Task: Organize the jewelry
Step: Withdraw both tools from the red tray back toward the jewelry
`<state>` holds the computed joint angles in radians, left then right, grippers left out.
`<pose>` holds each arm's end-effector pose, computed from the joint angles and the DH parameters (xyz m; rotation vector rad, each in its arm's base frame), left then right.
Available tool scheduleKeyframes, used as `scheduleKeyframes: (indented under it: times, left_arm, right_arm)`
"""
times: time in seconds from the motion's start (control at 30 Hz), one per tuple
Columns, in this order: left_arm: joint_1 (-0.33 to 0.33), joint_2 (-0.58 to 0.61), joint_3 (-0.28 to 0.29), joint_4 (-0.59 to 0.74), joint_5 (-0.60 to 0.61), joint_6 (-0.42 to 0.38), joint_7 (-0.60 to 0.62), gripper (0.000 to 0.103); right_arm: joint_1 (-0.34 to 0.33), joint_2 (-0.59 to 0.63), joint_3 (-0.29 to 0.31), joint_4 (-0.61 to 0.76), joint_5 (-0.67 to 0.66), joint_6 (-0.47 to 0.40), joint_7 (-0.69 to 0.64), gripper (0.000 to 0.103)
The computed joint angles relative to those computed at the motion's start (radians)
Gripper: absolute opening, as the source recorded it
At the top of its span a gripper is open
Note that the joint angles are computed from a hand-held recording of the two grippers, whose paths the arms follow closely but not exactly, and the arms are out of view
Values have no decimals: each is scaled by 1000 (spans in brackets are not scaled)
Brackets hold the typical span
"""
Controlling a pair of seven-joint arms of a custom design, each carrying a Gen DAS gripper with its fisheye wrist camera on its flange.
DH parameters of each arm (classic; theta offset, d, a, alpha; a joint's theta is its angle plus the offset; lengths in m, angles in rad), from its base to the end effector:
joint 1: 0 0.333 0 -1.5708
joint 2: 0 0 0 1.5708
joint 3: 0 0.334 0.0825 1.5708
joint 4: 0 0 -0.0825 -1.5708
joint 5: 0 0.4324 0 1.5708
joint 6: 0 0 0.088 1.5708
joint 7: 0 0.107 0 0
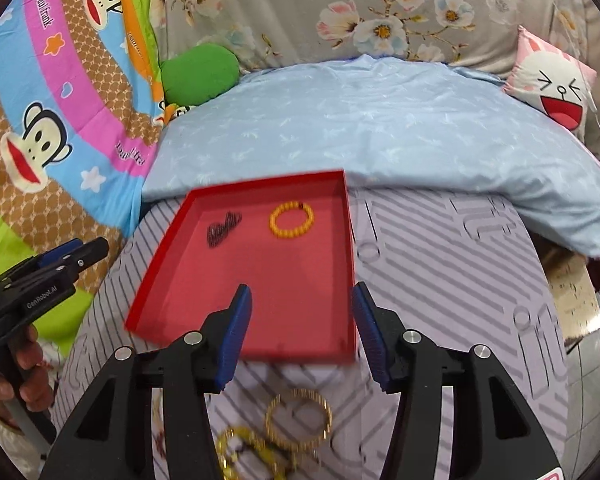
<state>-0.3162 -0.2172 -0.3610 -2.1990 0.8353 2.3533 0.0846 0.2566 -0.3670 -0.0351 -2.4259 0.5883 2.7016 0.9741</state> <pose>0.4396 -0.3518 0.5088 -1.9483 1.4432 -0.6698 0.5016 0.0926 0.5061 -1.9946 1.3780 -0.3450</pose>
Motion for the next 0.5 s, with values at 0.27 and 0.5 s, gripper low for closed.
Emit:
scheduleKeyframes:
  times: [0.27, 0.5]
  left_arm:
    - [-81, -34, -55, -104, -63, -37, -91, 55]
    - [-134, -48, -79, -178, -129, 1, -185, 58]
  right_arm:
    - [-40, -191, 7, -229, -78, 20, 56, 51]
    - [-54, -293, -4, -345, -121, -35, 91, 51]
